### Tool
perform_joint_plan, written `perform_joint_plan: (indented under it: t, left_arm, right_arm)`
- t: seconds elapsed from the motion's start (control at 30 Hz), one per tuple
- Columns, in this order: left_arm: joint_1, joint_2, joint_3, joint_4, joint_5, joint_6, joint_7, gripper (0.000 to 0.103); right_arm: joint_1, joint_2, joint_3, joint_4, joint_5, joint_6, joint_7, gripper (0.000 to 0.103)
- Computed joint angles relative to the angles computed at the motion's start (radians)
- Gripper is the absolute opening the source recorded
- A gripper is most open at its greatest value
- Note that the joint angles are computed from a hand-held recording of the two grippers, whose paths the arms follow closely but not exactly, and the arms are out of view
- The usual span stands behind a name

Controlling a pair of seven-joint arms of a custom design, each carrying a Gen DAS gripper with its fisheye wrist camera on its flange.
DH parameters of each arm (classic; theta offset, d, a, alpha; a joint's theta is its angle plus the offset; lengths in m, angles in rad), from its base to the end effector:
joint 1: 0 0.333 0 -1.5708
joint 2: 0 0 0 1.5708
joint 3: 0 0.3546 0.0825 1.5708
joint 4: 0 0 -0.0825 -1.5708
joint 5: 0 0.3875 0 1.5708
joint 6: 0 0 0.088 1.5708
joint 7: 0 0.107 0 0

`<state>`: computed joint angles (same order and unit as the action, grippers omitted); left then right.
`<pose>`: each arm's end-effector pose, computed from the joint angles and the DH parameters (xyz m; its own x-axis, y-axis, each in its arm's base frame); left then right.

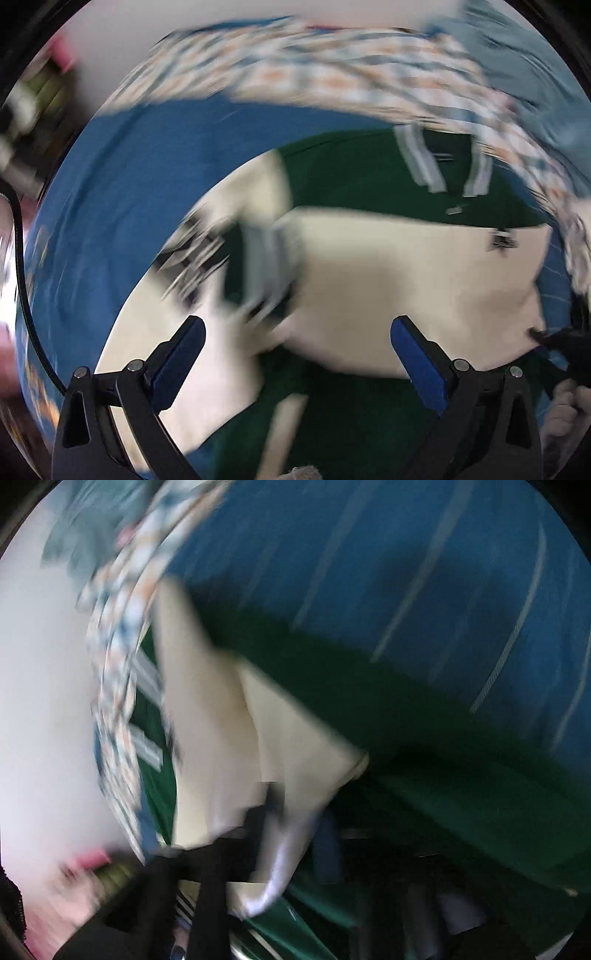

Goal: Fold large clothes

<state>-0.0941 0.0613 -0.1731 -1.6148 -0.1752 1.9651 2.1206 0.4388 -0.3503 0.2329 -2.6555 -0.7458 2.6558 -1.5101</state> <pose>0.5890 -0.1693 0.6474 -0.6984 -0.7157 0.0107 -0.6771 0.6557 -0.3341 0.3119 0.2733 0.4148 -0.7705 0.3252 -0.5483 0.2934 0.9445 0.1479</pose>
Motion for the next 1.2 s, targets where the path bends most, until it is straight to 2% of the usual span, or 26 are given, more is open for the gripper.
perform_joint_plan:
  t: [0.03, 0.07, 0.1, 0.13, 0.2, 0.23, 0.3, 0.33, 0.47, 0.5, 0.6, 0.7, 0.73, 0.77, 0.8, 0.83, 0.87, 0.93, 1.0, 1.1, 1.2]
  left_arm:
    - [-0.016, 0.003, -0.016, 0.002, 0.005, 0.011, 0.012, 0.102]
    - [-0.039, 0.004, -0.035, 0.002, 0.018, 0.023, 0.023, 0.102]
    - [-0.061, 0.01, -0.053, 0.011, 0.013, 0.019, 0.036, 0.102]
    - [-0.083, 0.019, -0.069, 0.023, 0.011, 0.012, 0.038, 0.102]
    - [-0.12, 0.03, -0.091, 0.044, 0.001, -0.011, 0.039, 0.102]
    - [-0.147, 0.045, -0.108, 0.055, 0.002, -0.017, 0.035, 0.102]
    - [-0.184, 0.066, -0.133, 0.069, -0.027, -0.025, 0.058, 0.102]
    - [-0.203, 0.085, -0.148, 0.081, -0.051, -0.041, 0.075, 0.102]
    - [-0.278, 0.221, -0.195, 0.227, -0.086, -0.221, 0.091, 0.102]
    - [-0.293, 0.249, -0.204, 0.249, -0.085, -0.25, 0.1, 0.102]
    - [-0.336, 0.309, -0.218, 0.304, -0.055, -0.324, 0.12, 0.102]
    - [-0.369, 0.368, -0.221, 0.361, -0.016, -0.417, 0.136, 0.102]
    - [-0.378, 0.381, -0.221, 0.373, -0.004, -0.438, 0.141, 0.102]
    - [-0.382, 0.39, -0.22, 0.378, -0.004, -0.439, 0.14, 0.1]
    - [-0.379, 0.401, -0.224, 0.387, -0.023, -0.442, 0.143, 0.087]
    - [-0.362, 0.394, -0.228, 0.375, -0.059, -0.437, 0.152, 0.055]
    - [-0.36, 0.398, -0.225, 0.377, -0.068, -0.434, 0.143, 0.044]
    - [-0.337, 0.386, -0.218, 0.36, -0.105, -0.407, 0.123, 0.013]
    - [-0.314, 0.4, -0.209, 0.374, -0.138, -0.408, 0.093, 0.013]
    - [-0.297, 0.396, -0.197, 0.362, -0.123, -0.381, 0.087, 0.011]
    - [-0.277, 0.405, -0.19, 0.368, -0.102, -0.398, 0.103, 0.009]
  right_arm:
    - [0.023, -0.005, 0.009, 0.002, 0.068, -0.068, 0.0, 0.006]
    - [0.081, -0.045, 0.003, -0.003, 0.194, -0.186, -0.042, 0.006]
    - [0.104, -0.066, 0.015, -0.005, 0.25, -0.251, -0.023, 0.007]
    - [0.117, -0.091, 0.029, -0.021, 0.264, -0.28, -0.002, 0.008]
    - [0.11, -0.132, 0.034, -0.079, 0.182, -0.196, 0.031, 0.014]
    - [0.107, -0.156, 0.043, -0.094, 0.156, -0.18, 0.048, 0.022]
    - [0.103, -0.187, 0.044, -0.127, 0.111, -0.134, 0.064, 0.031]
    - [0.127, -0.24, 0.041, -0.158, 0.124, -0.142, 0.056, 0.032]
    - [0.073, -0.313, 0.102, -0.24, 0.02, -0.061, 0.189, 0.033]
    - [0.033, -0.32, 0.135, -0.262, -0.032, -0.024, 0.261, 0.033]
    - [-0.028, -0.333, 0.196, -0.288, -0.141, 0.026, 0.414, 0.033]
    - [-0.064, -0.326, 0.214, -0.296, -0.248, 0.066, 0.511, 0.033]
    - [-0.049, -0.333, 0.211, -0.304, -0.259, 0.064, 0.524, 0.033]
    - [-0.063, -0.327, 0.193, -0.307, -0.299, 0.088, 0.531, 0.033]
    - [-0.06, -0.328, 0.185, -0.31, -0.316, 0.094, 0.539, 0.033]
    - [-0.062, -0.335, 0.184, -0.316, -0.335, 0.095, 0.554, 0.032]
    - [-0.055, -0.335, 0.175, -0.317, -0.34, 0.088, 0.549, 0.03]
    - [0.011, -0.327, 0.14, -0.307, -0.262, 0.022, 0.472, 0.013]
    - [0.05, -0.318, 0.119, -0.288, -0.203, -0.038, 0.411, 0.01]
    - [0.104, -0.293, 0.083, -0.249, -0.104, -0.122, 0.3, 0.008]
    - [0.121, -0.277, 0.096, -0.215, -0.047, -0.19, 0.286, 0.008]
